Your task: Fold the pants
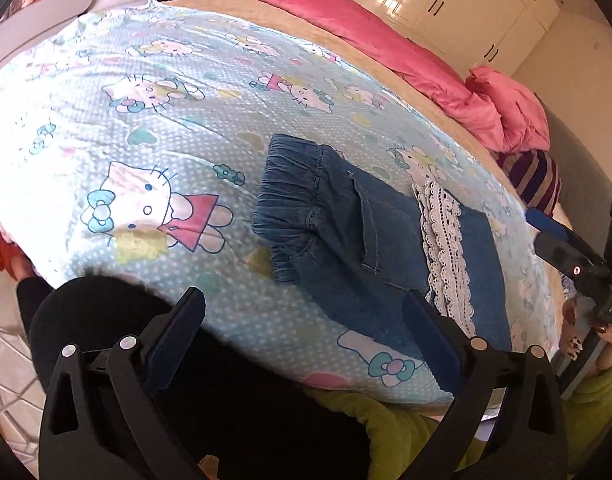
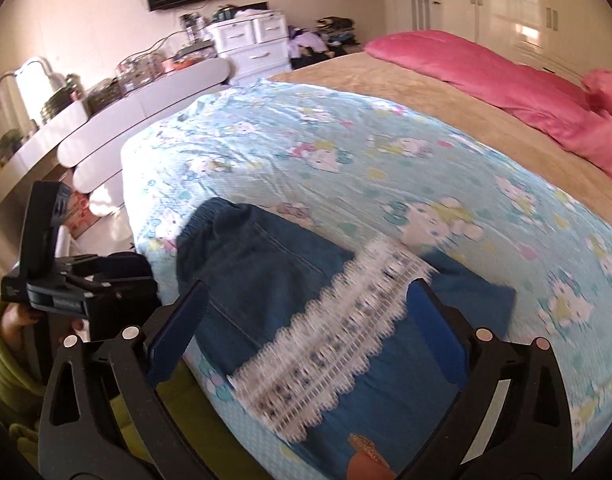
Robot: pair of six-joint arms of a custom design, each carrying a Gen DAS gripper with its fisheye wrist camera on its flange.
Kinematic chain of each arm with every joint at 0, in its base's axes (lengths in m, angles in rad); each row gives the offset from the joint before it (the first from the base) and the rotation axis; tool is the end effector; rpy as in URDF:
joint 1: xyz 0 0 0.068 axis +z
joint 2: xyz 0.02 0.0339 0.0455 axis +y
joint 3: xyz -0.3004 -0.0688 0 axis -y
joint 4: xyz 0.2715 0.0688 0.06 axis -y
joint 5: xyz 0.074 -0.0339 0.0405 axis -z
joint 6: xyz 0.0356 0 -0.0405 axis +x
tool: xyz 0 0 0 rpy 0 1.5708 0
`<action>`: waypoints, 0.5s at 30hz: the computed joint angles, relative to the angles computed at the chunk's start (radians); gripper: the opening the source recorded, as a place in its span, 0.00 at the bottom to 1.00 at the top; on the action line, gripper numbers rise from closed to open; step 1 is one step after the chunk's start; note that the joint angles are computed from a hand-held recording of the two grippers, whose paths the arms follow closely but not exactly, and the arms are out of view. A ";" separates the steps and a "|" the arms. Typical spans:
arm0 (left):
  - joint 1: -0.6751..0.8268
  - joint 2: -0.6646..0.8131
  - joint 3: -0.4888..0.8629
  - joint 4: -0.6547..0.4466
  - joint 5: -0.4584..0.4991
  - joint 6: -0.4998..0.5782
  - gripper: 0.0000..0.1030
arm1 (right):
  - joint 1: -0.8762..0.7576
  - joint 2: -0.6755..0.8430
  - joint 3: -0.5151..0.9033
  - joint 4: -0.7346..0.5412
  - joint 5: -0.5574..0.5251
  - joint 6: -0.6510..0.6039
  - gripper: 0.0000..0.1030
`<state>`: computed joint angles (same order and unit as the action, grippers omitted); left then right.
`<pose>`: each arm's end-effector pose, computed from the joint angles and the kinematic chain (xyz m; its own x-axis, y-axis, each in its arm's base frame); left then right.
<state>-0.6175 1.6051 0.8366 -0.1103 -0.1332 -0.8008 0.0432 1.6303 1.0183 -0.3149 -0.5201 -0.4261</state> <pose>0.2774 -0.1912 0.1840 -0.7994 -0.3050 -0.5176 -0.0993 0.9168 -0.3869 0.3564 0.0331 0.2226 -0.5889 -0.3845 -0.7109 -0.6358 0.7634 0.1138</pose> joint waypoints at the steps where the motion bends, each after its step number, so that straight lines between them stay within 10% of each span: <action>1: 0.003 0.004 -0.004 0.014 0.006 -0.005 0.96 | 0.021 0.023 0.030 -0.016 0.005 -0.001 0.91; 15: 0.044 0.180 0.089 0.102 0.087 0.024 0.95 | 0.210 0.369 0.485 -0.312 0.036 -0.149 0.91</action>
<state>-0.5737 1.7848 0.9255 -0.0085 -0.0462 -0.7764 0.2531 1.9990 1.5038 -0.6269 -0.4843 -0.5748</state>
